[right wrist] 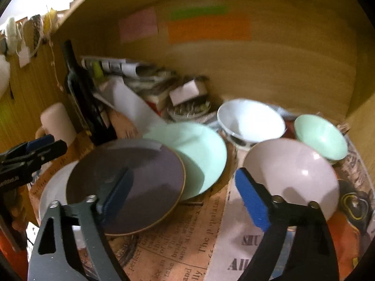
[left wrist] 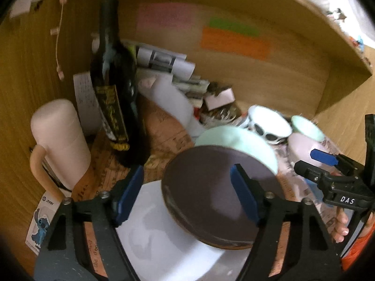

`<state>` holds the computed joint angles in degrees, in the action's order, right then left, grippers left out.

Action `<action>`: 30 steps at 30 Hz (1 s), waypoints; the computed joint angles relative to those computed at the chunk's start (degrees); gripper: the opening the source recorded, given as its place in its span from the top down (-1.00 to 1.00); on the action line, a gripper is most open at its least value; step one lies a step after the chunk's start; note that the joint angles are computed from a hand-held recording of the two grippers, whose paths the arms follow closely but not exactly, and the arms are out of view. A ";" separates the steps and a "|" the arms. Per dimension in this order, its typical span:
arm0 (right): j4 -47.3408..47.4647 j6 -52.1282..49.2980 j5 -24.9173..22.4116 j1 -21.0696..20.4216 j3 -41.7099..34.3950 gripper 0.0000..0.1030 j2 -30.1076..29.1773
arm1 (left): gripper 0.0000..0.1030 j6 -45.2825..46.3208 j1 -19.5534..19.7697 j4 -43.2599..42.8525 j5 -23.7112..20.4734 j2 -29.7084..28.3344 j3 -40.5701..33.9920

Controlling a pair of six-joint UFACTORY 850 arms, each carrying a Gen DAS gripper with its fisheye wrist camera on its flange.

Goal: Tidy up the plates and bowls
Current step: 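Close the left tool on the dark brown plate rim while the right tool grips it too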

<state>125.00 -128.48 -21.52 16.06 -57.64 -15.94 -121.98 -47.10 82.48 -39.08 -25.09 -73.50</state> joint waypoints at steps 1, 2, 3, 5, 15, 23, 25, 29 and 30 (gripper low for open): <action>-1.38 1.23 0.49 0.17 -0.74 -0.51 -0.76 | -0.36 0.65 0.43 -0.75 0.81 -0.14 -0.03; -3.39 3.13 1.10 0.33 -1.47 -0.48 -1.48 | -0.35 1.26 1.14 -1.54 2.16 -0.21 0.15; -5.64 5.25 1.50 0.40 -2.01 -0.37 -2.06 | -0.32 1.48 1.53 -1.90 2.87 -0.38 0.12; -9.51 9.20 1.95 0.50 -3.25 -0.20 -3.27 | -0.20 2.43 2.65 -3.24 4.93 -0.52 0.40; -30.43 31.71 0.96 -0.01 -7.91 0.30 -7.76 | 0.32 6.75 5.70 -8.07 11.56 -1.22 0.75; -36.44 37.83 -0.03 0.08 -9.97 0.47 -9.82 | 0.49 8.75 7.00 -11.03 15.46 -1.34 1.12; -36.57 37.90 -0.51 0.08 -10.13 0.47 -10.04 | 0.52 9.58 7.20 -11.92 16.40 -1.41 1.21; -37.66 38.63 -2.04 0.03 -10.58 0.49 -10.52 | 0.56 10.60 7.19 -12.51 16.92 -1.49 1.04; -37.77 38.70 -2.36 0.05 -10.65 0.49 -10.64 | 0.56 10.86 7.21 -12.66 17.25 -1.49 1.03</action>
